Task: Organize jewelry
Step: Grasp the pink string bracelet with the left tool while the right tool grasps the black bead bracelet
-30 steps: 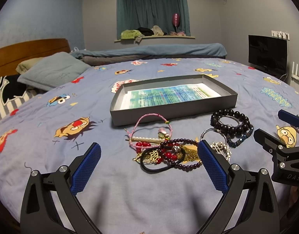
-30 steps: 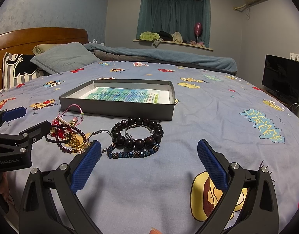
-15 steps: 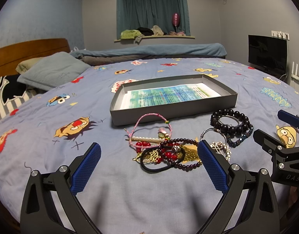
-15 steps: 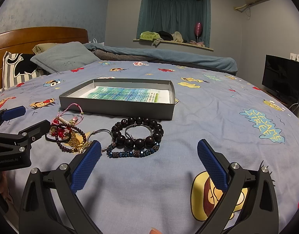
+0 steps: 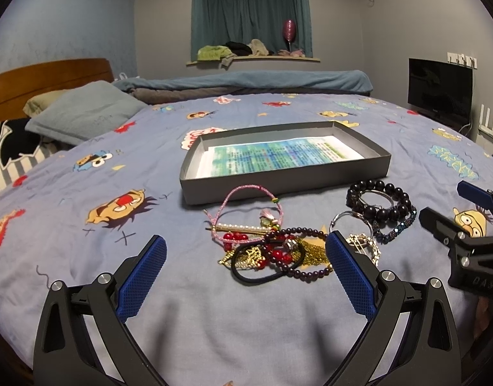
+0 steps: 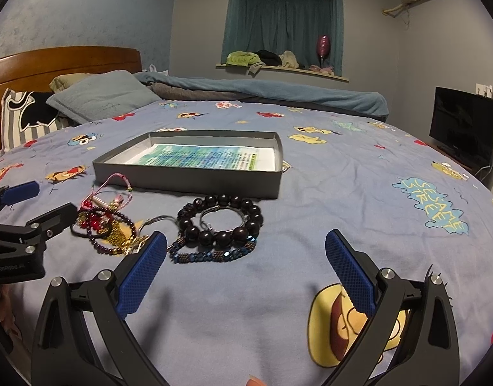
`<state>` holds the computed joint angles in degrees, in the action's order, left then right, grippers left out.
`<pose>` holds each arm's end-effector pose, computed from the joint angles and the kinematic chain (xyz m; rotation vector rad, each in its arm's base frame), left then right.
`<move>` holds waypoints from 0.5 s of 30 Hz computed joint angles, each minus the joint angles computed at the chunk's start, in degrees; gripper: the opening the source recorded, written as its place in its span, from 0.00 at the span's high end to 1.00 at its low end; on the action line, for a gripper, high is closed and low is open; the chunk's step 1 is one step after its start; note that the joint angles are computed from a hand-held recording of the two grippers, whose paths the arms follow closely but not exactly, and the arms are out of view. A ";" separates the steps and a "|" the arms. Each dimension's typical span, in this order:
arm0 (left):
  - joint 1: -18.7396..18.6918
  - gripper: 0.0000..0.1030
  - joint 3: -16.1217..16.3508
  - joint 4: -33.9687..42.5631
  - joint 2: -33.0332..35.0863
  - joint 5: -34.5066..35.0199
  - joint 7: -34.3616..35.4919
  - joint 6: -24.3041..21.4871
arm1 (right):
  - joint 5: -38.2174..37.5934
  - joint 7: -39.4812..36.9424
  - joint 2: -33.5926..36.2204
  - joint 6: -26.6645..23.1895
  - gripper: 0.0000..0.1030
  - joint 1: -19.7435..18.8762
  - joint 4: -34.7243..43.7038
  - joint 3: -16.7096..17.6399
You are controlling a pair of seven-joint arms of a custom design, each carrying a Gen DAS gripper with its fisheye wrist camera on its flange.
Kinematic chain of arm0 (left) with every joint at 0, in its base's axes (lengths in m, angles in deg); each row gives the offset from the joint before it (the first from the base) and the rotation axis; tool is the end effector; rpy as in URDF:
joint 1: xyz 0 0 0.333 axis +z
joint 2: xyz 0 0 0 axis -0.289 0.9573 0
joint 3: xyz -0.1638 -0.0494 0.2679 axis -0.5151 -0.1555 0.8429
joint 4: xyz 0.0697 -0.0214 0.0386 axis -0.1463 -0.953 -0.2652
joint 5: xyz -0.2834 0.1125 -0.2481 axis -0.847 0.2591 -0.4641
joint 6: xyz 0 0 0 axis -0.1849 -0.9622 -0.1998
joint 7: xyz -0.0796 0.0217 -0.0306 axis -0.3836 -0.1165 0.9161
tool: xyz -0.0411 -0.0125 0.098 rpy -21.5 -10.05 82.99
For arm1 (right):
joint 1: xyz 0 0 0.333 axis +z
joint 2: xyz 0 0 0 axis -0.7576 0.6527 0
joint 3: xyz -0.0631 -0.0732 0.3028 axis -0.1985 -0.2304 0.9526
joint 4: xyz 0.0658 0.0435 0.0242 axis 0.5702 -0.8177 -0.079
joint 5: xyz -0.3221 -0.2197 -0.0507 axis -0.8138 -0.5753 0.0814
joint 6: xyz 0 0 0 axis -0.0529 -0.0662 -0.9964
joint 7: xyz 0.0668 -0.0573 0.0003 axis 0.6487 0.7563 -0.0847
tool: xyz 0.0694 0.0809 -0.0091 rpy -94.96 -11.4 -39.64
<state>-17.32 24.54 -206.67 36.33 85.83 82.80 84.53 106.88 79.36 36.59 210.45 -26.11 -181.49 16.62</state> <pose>0.5736 -0.1165 0.4562 -1.6189 1.4838 -0.7861 0.6095 0.2297 0.4356 -1.7581 1.2207 -0.7973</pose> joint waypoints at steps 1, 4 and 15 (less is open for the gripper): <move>0.03 0.05 0.05 0.05 -0.05 0.17 -0.09 -0.22 | 0.17 -0.03 0.16 -0.22 0.05 0.12 0.49 -0.25; 0.29 0.05 0.29 0.44 -0.06 0.51 -0.91 -1.05 | 0.45 -0.26 0.79 -0.19 0.05 0.37 1.89 -0.90; 2.25 0.05 2.47 7.04 5.33 -15.33 17.08 1.12 | -3.56 2.47 4.97 -7.39 0.11 -4.11 13.43 1.40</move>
